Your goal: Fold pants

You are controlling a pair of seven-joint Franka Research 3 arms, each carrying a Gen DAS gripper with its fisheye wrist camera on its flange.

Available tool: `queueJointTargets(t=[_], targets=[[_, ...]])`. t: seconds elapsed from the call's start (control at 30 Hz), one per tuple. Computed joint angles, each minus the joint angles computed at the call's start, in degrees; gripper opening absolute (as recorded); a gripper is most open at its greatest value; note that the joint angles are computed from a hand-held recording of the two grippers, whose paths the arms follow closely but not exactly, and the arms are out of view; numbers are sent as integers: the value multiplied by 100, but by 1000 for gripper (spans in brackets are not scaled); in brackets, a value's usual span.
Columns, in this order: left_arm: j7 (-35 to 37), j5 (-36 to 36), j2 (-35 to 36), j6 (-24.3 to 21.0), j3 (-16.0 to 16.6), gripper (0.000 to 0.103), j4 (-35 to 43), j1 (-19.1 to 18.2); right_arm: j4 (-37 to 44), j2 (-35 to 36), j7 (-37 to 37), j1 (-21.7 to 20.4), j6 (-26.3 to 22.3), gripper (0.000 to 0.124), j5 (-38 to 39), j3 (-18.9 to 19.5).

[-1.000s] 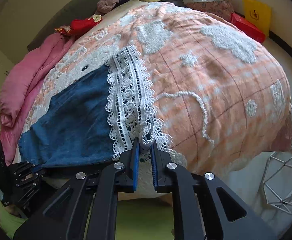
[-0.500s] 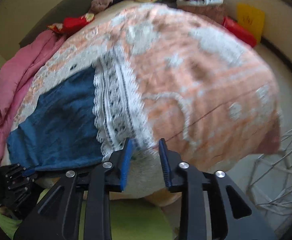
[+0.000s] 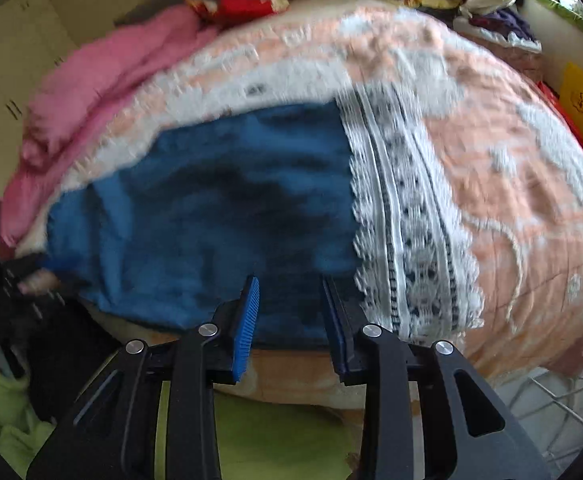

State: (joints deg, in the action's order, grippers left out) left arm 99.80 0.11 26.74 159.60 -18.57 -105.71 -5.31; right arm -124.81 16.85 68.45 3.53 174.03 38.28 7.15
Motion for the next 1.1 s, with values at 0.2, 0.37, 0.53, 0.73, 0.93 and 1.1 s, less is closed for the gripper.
queueJointTargets(t=[0.2, 0.37, 0.53, 0.73, 0.93, 1.1], targets=[[-715, 392, 217, -142, 419, 59, 261, -27, -70, 118, 175, -123, 16, 28, -86, 32], [-658, 376, 90, 177, 319, 59, 12, 80, -60, 22, 155, -44, -199, 30, -211, -98], [-677, 494, -178, 669, 265, 59, -207, 97, -154, -324, -754, -495, 574, 46, 509, 448], [-368, 306, 51, 502, -29, 59, 422, 180, 625, 36, -832, -654, 468, 48, 556, 232], [-126, 1, 707, -52, -214, 59, 1554, 124, 1815, 819, -621, -815, -287, 52, 423, -26], [-310, 26, 1511, -861, 55, 59, 2945, -263, 2658, 1407, -478, -944, -967, 53, 283, -88]])
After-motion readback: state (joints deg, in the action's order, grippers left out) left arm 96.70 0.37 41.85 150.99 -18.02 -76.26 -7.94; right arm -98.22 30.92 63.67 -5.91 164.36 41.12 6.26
